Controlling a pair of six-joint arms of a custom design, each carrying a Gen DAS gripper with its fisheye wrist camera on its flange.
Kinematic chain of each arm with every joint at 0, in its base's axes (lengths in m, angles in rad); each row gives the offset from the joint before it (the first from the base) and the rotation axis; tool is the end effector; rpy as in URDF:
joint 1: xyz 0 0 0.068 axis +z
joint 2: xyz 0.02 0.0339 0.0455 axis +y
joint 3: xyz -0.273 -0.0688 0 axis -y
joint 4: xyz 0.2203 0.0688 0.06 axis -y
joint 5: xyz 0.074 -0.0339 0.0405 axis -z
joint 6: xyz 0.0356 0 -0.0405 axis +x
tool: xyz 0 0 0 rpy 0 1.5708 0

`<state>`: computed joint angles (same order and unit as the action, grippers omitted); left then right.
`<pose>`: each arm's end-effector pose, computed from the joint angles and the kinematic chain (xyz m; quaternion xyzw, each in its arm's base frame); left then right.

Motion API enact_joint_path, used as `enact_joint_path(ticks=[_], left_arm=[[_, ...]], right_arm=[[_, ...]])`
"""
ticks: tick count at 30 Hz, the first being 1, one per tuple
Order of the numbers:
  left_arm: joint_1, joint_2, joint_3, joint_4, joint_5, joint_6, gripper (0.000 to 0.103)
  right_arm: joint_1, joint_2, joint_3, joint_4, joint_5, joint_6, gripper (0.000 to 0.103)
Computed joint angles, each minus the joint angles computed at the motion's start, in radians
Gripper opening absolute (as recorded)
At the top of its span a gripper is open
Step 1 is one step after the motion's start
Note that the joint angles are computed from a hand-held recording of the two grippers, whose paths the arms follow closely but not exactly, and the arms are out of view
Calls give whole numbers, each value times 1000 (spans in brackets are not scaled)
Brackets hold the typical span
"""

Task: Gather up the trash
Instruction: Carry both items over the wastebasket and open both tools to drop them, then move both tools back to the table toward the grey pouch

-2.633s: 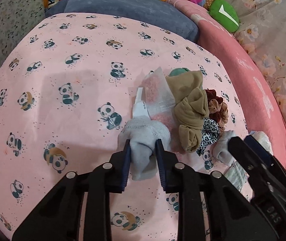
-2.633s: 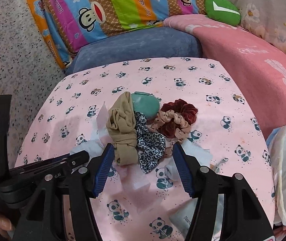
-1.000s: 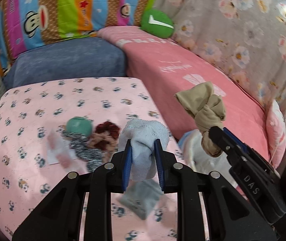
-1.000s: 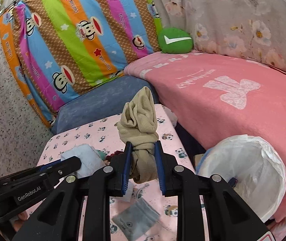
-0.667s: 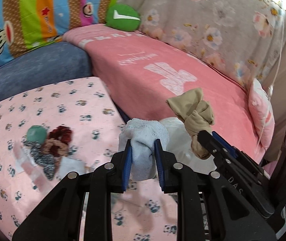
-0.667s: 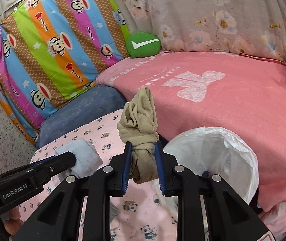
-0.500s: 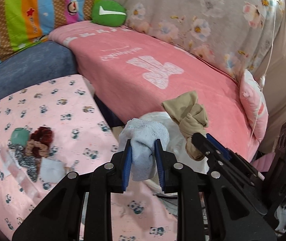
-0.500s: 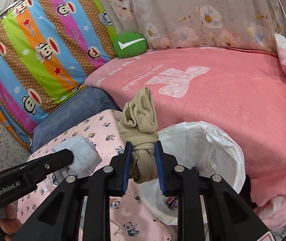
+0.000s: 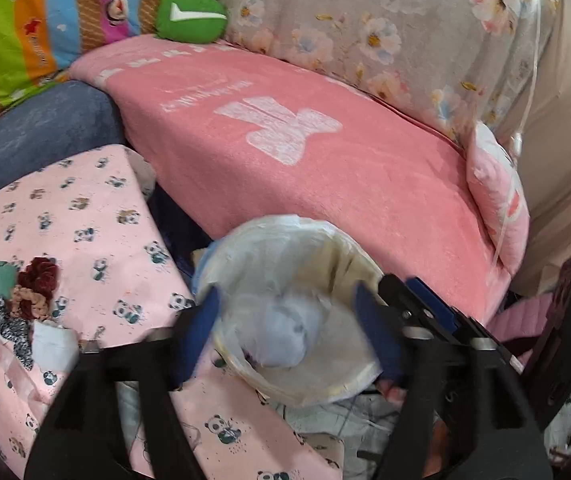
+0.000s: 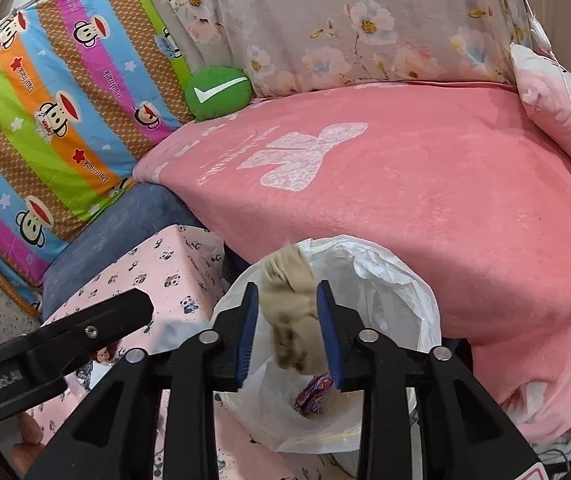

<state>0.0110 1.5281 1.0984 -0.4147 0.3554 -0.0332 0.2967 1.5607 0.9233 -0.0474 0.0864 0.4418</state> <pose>0.3051 -0.0090 0.2687 0.0425 0.9212 -0.1691 0.3478 0.3019 0.0891 0.2344 0.0839 0.8989 0.1182 0.4135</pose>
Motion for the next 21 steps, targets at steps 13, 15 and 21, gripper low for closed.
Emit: enact_joint_path(ticks=[13, 15, 21], left_arm=[[68, -28, -25, -15, -9, 42, 73], [97, -33, -35, -24, 1, 48, 73], [199, -47, -80, -33, 16, 92, 73]], right_arm=[[49, -6, 9, -13, 28, -7, 54], [70, -6, 12, -20, 40, -7, 55], [132, 2, 9, -27, 62, -3, 59]])
